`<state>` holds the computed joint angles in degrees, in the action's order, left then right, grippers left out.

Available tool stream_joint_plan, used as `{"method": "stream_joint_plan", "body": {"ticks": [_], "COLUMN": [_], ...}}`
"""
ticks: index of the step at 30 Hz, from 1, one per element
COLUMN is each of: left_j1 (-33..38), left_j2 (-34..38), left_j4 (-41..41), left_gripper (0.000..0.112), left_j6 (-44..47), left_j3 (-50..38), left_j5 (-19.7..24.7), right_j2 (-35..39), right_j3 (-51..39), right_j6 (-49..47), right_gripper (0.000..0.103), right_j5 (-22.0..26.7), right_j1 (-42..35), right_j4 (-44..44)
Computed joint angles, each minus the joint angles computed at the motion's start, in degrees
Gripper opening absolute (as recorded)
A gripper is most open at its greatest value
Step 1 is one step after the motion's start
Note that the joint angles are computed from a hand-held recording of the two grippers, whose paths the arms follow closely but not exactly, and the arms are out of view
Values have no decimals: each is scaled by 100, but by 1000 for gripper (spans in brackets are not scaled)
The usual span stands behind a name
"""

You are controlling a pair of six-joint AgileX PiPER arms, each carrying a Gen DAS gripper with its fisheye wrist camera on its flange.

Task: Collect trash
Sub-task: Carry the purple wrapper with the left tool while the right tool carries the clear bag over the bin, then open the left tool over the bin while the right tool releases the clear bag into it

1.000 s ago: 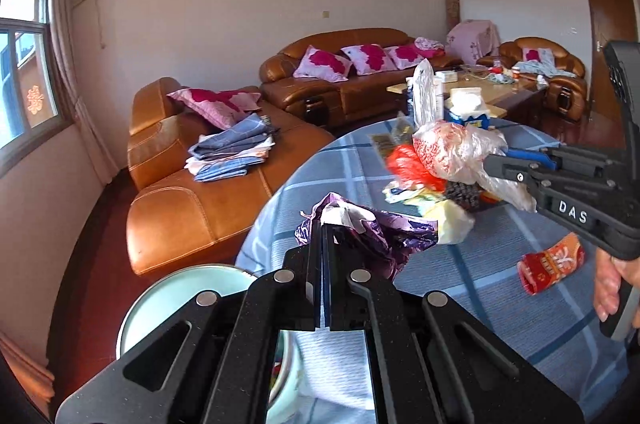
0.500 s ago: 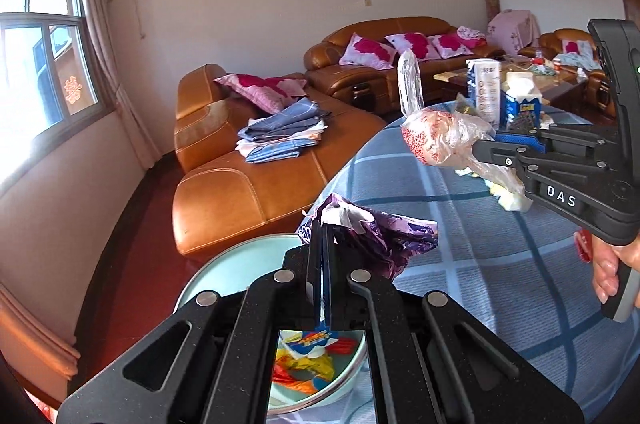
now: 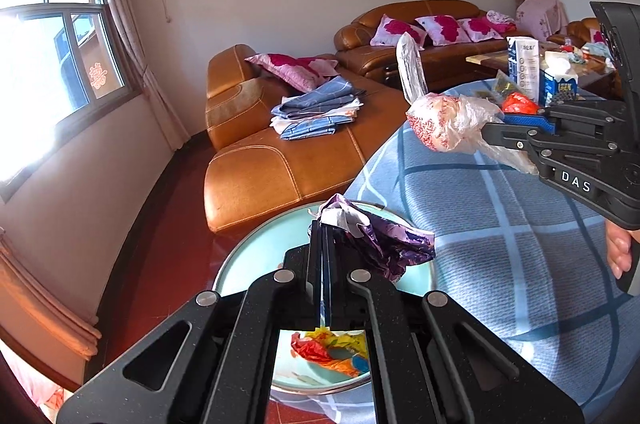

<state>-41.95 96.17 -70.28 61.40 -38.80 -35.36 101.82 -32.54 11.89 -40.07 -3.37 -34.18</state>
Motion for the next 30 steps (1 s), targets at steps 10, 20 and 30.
{"method": "stream_joint_plan", "body": {"ticks": [10,20,30], "left_j1": [130,256,399], "left_j2": [-92,-31,9], "left_j4": [-138,-232,-136], "left_gripper": [0,0,0], "left_j6": [176,349,277], "left_j3": [153,221,271], "left_j5": [-115,-113,1], "right_j2": [126,214,200], "right_j3": [-277,-446,-423], "right_j6": [-96,126,-159], "right_gripper": [10,10,10], "right_j5": [272,516,666], "right_j1": [281,428,657], "right_j4": [-354,-916,-833]}}
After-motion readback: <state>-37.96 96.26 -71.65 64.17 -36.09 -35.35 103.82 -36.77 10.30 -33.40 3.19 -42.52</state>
